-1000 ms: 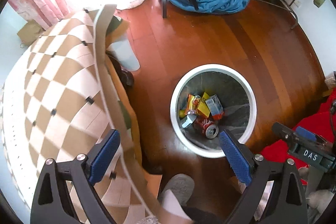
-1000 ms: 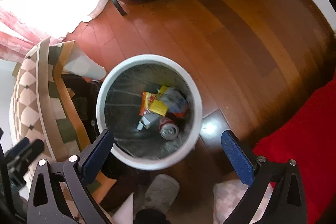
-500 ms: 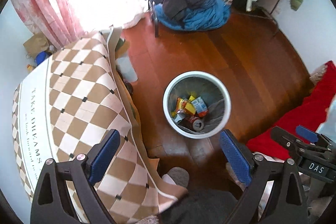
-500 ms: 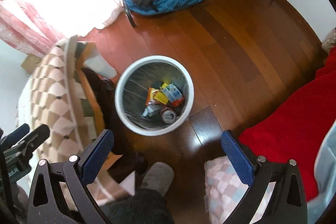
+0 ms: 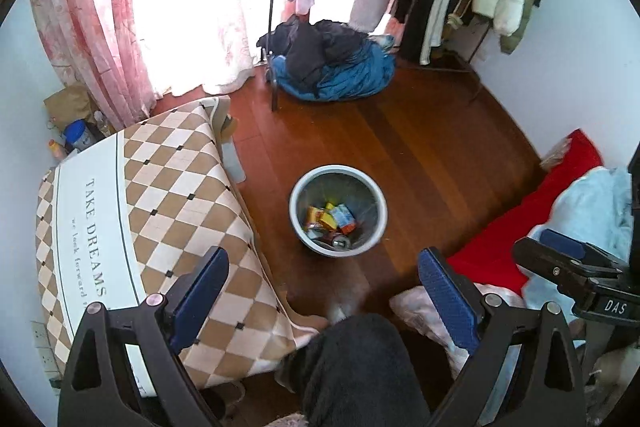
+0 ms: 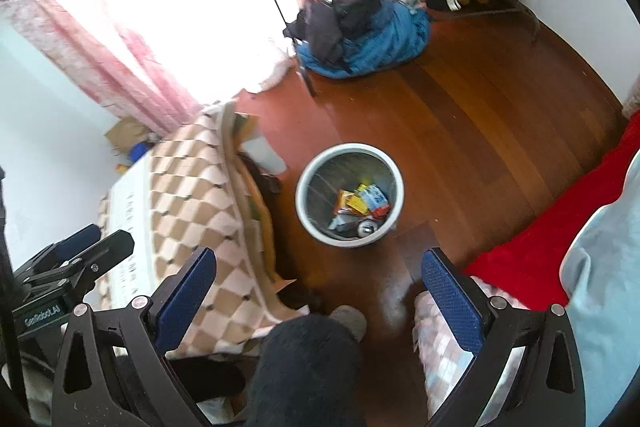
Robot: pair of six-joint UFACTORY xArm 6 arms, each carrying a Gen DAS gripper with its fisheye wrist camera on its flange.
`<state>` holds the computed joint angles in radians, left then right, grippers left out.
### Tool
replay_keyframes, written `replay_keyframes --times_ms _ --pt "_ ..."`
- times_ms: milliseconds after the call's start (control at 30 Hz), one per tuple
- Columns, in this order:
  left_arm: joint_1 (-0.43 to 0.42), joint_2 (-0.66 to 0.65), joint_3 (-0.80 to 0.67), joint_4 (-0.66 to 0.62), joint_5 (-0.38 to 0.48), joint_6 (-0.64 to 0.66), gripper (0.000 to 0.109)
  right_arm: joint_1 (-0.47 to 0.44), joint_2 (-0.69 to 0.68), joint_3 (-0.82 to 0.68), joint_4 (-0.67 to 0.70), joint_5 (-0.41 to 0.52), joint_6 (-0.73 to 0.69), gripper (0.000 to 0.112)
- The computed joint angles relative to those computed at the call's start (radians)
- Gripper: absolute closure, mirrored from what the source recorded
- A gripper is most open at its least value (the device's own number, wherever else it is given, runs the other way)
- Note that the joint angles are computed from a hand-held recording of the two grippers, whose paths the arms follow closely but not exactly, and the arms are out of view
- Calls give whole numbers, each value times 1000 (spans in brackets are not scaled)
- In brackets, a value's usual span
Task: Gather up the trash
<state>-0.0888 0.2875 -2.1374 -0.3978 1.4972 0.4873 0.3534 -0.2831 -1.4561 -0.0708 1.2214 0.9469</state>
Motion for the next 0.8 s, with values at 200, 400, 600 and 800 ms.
replay_keyframes --times_ms 200,400,600,800 --pt "65 7 -98 -80 110 12 12 62 -9 -106 -2 47 9 9" --pt "119 43 -220 -144 213 9 12 118 19 -221 -14 92 15 9" --pt "157 90 -338 -191 289 -9 12 145 47 -292 0 117 11 9" --pt "180 116 -389 -222 327 -23 12 154 82 -368 14 155 -11 9"
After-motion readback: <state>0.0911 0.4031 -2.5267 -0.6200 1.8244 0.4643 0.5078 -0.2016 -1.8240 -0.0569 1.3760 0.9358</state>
